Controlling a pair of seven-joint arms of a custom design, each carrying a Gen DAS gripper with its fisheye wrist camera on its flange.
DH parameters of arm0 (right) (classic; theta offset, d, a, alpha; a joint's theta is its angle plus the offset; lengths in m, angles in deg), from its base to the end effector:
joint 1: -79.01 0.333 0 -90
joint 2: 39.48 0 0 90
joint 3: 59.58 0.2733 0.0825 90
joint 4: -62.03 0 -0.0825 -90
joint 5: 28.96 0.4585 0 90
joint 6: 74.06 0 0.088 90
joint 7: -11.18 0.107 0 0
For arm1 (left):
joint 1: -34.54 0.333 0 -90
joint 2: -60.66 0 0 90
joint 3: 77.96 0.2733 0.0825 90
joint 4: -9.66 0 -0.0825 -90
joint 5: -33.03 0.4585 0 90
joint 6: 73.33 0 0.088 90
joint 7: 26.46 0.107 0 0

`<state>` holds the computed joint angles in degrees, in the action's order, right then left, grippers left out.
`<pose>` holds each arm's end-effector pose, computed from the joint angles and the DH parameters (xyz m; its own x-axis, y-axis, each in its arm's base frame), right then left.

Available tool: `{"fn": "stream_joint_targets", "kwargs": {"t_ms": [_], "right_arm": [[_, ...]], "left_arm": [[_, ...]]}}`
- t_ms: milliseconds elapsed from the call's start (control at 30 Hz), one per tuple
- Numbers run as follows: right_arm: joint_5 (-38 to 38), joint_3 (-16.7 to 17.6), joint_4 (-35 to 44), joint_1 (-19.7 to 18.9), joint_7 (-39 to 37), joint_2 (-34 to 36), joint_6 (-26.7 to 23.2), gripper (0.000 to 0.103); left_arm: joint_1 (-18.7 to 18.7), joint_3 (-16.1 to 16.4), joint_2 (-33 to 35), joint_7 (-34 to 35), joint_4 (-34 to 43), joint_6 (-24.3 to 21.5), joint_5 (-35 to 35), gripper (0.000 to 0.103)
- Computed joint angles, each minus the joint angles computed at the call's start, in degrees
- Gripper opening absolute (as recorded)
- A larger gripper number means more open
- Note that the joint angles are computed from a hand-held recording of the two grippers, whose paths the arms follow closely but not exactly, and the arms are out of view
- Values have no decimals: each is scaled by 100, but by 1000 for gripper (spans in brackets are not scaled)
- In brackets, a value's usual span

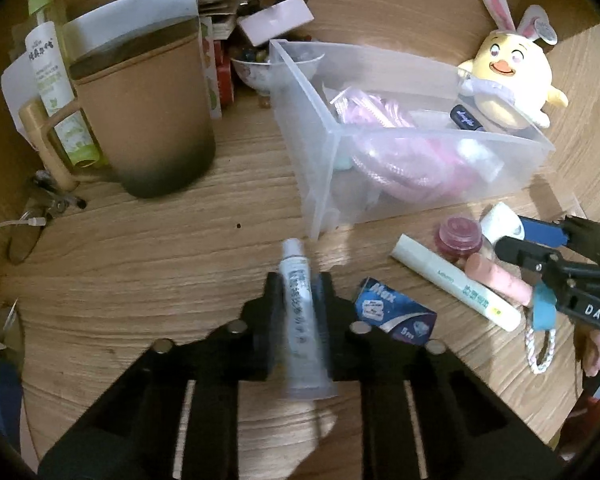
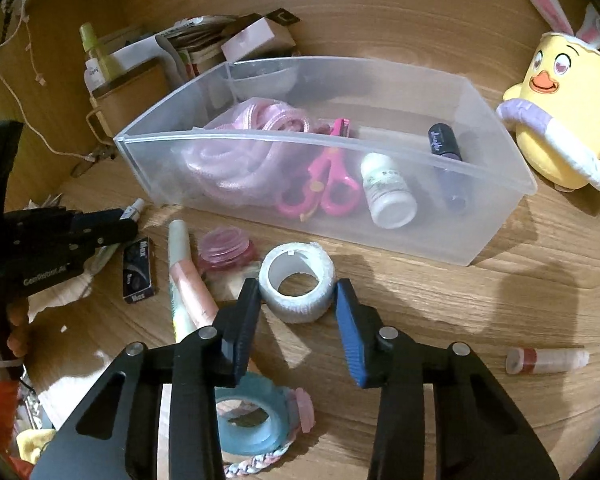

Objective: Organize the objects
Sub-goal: 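Carry the toothpaste tube toward the box while the right tool grasps the white tape roll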

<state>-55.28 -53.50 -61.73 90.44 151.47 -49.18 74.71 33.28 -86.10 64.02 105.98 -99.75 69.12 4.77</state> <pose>0.5883 0.1963 0.4642 -0.2074 -0.9730 -0.1012 -0.7429 0.2239 -0.6308 0.6736 -0.1082 0.4501 -0.5679 -0.8213 0.0541 -0.6767 0.4285 -0.5988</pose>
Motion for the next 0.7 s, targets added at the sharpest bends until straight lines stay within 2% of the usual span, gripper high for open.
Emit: {"fn": "stream_joint_targets", "kwargs": {"t_ms": [333, 700], "right_arm": [[-318, 93, -178, -89, 367, -277, 130, 34], [-1011, 360, -289, -342, 977, -740, 286, 34]], "left_arm": [[51, 75, -325, 413, -242, -147, -565, 15], [-196, 217, -839, 1090, -464, -103, -1468, 15]]}}
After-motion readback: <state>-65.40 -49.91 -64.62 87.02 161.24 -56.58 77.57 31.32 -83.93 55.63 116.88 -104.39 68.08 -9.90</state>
